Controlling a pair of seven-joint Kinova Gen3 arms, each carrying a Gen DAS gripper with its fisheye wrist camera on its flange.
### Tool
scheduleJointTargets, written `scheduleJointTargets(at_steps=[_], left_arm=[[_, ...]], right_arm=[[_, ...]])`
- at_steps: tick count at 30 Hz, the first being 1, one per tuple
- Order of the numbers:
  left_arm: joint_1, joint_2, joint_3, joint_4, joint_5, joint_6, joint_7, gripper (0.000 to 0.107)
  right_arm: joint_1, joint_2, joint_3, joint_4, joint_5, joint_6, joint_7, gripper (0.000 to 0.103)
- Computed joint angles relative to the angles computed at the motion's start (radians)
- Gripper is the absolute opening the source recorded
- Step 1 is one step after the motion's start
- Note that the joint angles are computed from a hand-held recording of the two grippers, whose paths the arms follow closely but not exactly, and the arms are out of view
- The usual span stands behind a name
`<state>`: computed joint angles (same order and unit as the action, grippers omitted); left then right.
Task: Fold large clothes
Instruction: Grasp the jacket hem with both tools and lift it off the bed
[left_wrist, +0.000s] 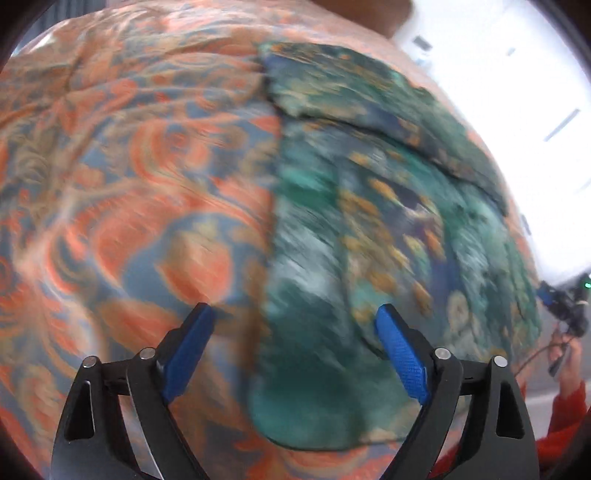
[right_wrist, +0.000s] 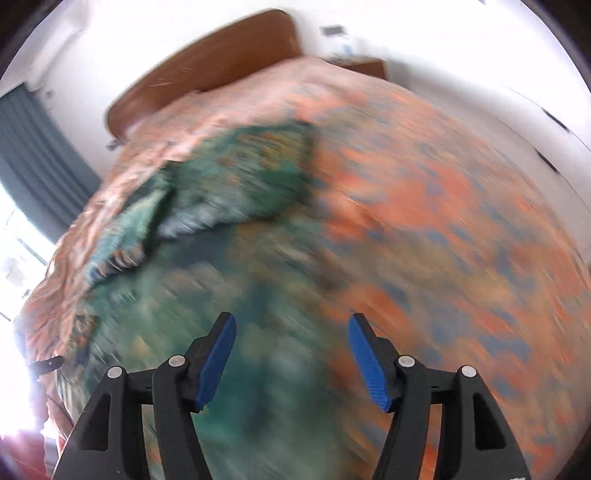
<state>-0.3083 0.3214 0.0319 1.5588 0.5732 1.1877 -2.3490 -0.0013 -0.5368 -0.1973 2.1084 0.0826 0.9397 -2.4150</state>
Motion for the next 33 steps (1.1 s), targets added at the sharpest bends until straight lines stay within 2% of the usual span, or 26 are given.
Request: scheduleJointTargets(at_steps=[2, 4, 6, 8, 9, 10, 11, 12, 13, 16, 19, 24, 30, 33], left_arm=[[0.028, 0.006, -0.004, 0.001, -0.002, 0.001, -0.009, 0.092], [0.038, 0.022, 0.017, -0.008, -0.026, 0.002, -0.001, 0.090], [0.059, 0.026, 0.019, -0.012, -0.047, 0.005, 0.026, 0.082], [0.069, 0.025, 0.024, -0.020, -0.060, 0.021, 0.035, 0.058], [0.078, 0.019, 0.025, -0.022, -0.072, 0.022, 0.038, 0.051], [0.087, 0.008, 0.024, -0.016, -0.085, 0.011, 0.039, 0.035], [0.092, 0.000, 0.025, -0.015, -0.088, 0.011, 0.042, 0.024], [0.089, -0.003, 0.023, -0.014, -0.081, 0.017, 0.047, 0.022], [0.077, -0.006, 0.019, -0.012, -0.073, 0.025, 0.039, 0.018], [0.046, -0.040, 0.011, 0.005, -0.037, 0.052, 0.012, 0.014], [-0.004, -0.071, -0.013, 0.022, 0.000, 0.121, -0.035, 0.014], [-0.055, -0.154, -0.068, 0.102, 0.009, 0.184, -0.131, 0.014], [-0.116, -0.195, -0.144, 0.190, -0.007, 0.244, -0.195, 0.014], [-0.122, -0.232, -0.157, 0.234, -0.026, 0.231, -0.221, 0.014]], right_arm=[[-0.026, -0.057, 0.048, 0.036, -0.049, 0.046, 0.019, 0.065], [-0.061, -0.094, 0.109, 0.074, -0.102, 0.032, 0.070, 0.065], [-0.061, -0.087, 0.108, 0.090, -0.112, 0.033, 0.087, 0.065], [-0.083, -0.069, 0.148, 0.107, -0.159, 0.018, 0.133, 0.065], [-0.096, -0.065, 0.166, 0.112, -0.187, 0.003, 0.151, 0.065], [-0.116, -0.068, 0.187, 0.120, -0.216, -0.011, 0.179, 0.059], [-0.140, -0.065, 0.203, 0.122, -0.240, -0.020, 0.217, 0.047], [-0.162, -0.053, 0.214, 0.114, -0.255, -0.014, 0.254, 0.024], [-0.167, -0.034, 0.206, 0.098, -0.257, 0.004, 0.275, 0.017], [-0.130, -0.008, 0.131, 0.051, -0.249, 0.034, 0.267, 0.013], [-0.118, -0.004, 0.073, -0.004, -0.238, 0.031, 0.247, 0.012], [-0.145, -0.004, 0.048, -0.091, -0.225, 0.103, 0.262, 0.012], [-0.151, -0.092, 0.036, -0.080, -0.249, 0.225, 0.245, 0.012], [-0.133, -0.169, 0.024, -0.038, -0.281, 0.262, 0.205, 0.012]])
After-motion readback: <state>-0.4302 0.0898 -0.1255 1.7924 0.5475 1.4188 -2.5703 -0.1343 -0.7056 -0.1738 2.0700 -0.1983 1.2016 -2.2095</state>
